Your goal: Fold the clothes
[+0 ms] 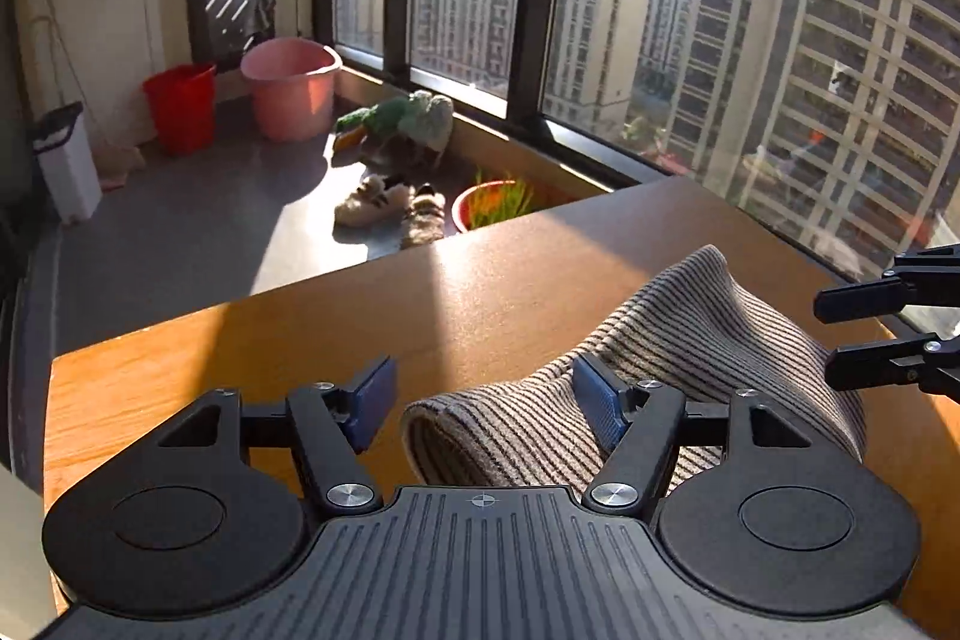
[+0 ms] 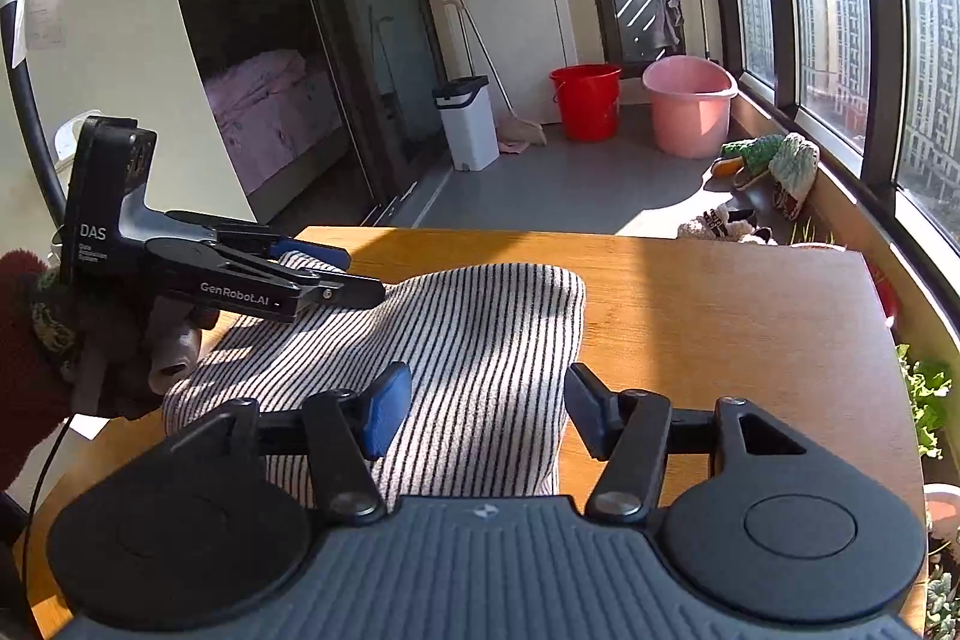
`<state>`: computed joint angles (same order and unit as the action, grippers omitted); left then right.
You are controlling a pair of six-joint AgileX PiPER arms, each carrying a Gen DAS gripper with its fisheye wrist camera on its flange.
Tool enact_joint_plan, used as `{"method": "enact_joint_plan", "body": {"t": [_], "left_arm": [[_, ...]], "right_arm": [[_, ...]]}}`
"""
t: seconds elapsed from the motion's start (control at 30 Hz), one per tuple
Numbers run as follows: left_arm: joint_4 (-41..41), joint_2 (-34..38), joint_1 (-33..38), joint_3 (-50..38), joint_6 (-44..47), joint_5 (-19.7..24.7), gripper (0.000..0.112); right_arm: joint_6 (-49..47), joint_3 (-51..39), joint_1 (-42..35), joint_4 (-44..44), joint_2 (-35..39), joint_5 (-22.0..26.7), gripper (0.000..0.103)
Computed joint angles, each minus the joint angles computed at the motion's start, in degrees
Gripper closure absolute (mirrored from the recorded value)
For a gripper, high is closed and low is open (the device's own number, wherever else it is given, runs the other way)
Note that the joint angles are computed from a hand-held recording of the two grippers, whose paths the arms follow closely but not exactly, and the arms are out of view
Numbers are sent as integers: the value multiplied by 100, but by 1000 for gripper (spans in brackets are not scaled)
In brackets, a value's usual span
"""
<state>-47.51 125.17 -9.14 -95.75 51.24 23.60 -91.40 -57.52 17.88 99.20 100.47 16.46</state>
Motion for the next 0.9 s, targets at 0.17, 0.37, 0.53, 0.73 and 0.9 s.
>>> {"method": "enact_joint_plan", "body": {"t": [0.17,0.37,0.53,0.73,0.9], "left_arm": [[-1126,202,351,-12,549,466,34],[-1944,251,688,202,649,1202,38],[-2282,-34,830,803,739,1601,39],[-3030,-332,648,1696,1304,2195,33],[-3520,-505,443,2248,1949,2438,28]], "right_arm": [[1290,742,-831,-577,-66,2604,33],[2054,477,-755,-189,617,2088,40],[2594,-354,-899,-632,1030,1688,42],[3243,-1393,-548,-1916,1267,566,41],[4360,-1668,-20,-4013,1127,-384,40]]}}
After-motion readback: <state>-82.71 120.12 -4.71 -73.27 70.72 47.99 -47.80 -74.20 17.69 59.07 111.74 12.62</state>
